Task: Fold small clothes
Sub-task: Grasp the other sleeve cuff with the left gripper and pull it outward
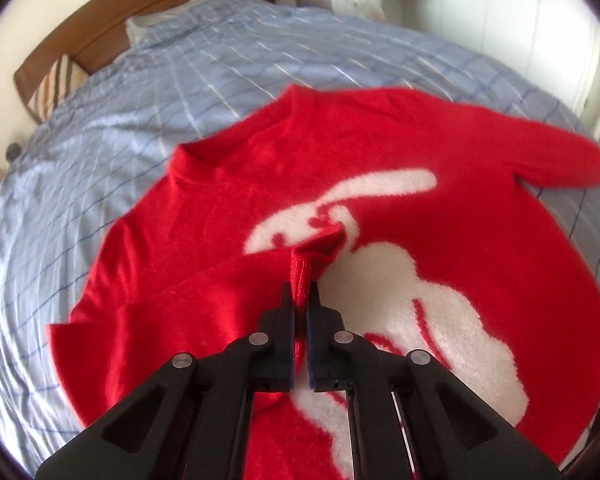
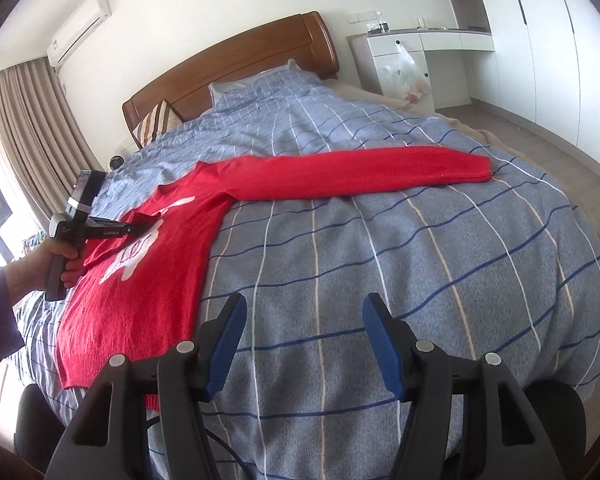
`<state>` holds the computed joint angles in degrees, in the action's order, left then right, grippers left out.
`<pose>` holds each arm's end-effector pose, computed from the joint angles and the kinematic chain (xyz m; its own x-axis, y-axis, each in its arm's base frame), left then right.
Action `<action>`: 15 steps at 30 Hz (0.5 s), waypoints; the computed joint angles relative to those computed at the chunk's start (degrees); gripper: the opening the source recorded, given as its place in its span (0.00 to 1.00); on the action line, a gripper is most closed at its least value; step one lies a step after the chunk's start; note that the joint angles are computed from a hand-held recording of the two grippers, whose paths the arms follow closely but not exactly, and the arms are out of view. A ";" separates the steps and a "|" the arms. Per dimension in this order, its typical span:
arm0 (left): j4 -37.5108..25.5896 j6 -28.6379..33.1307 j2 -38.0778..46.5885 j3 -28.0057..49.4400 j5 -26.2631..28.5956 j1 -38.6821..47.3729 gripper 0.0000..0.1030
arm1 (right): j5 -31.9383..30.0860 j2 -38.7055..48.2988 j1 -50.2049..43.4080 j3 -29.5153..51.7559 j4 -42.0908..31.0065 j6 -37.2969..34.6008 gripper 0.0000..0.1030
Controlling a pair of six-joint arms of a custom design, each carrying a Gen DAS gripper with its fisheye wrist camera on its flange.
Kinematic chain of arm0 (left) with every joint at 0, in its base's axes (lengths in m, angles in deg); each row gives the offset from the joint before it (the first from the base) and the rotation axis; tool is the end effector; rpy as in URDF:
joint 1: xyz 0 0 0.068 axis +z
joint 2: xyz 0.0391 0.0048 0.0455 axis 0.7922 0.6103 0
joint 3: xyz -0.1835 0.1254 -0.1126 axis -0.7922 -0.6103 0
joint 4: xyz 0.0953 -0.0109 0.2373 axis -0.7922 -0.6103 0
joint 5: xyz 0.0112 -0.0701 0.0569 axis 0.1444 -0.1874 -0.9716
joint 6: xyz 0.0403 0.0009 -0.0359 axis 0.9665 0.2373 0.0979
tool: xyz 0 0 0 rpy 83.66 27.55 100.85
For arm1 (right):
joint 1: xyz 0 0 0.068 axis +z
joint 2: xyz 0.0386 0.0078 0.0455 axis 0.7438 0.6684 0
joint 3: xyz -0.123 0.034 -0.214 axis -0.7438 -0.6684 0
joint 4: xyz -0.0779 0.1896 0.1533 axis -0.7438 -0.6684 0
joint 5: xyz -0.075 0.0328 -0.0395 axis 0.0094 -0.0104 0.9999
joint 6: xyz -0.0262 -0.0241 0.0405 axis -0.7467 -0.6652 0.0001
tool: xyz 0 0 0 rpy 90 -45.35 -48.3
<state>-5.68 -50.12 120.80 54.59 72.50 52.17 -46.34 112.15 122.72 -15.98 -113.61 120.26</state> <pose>0.3333 -0.0055 0.2943 -0.7441 0.4174 -0.5216 0.4162 0.9004 0.1268 0.0627 0.1365 0.2624 -0.6546 0.2828 -0.7011 0.0834 0.9487 0.3048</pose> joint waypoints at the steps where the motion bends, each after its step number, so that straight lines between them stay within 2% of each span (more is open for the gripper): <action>1: -0.50 -2.02 -1.53 0.79 2.93 3.87 0.03 | 0.12 0.20 0.15 -0.05 0.24 -0.09 0.58; 4: -2.73 -7.93 -2.74 5.99 11.18 19.17 0.03 | 1.83 1.06 2.03 0.29 0.13 0.98 0.58; 6: -3.72 -11.77 -1.08 10.24 13.84 29.90 0.03 | 2.17 1.60 2.47 0.19 1.32 0.26 0.58; 11: -2.50 -13.53 6.35 15.83 9.50 48.68 0.03 | -0.33 3.13 1.28 -0.81 6.38 -3.13 0.58; 15: 2.95 -14.46 8.29 12.28 3.49 55.16 0.02 | -1.22 5.26 1.30 -0.19 7.69 -4.93 0.58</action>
<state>-2.73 -64.58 129.09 66.88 75.99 107.33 -47.57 117.42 124.02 -16.17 -105.92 115.33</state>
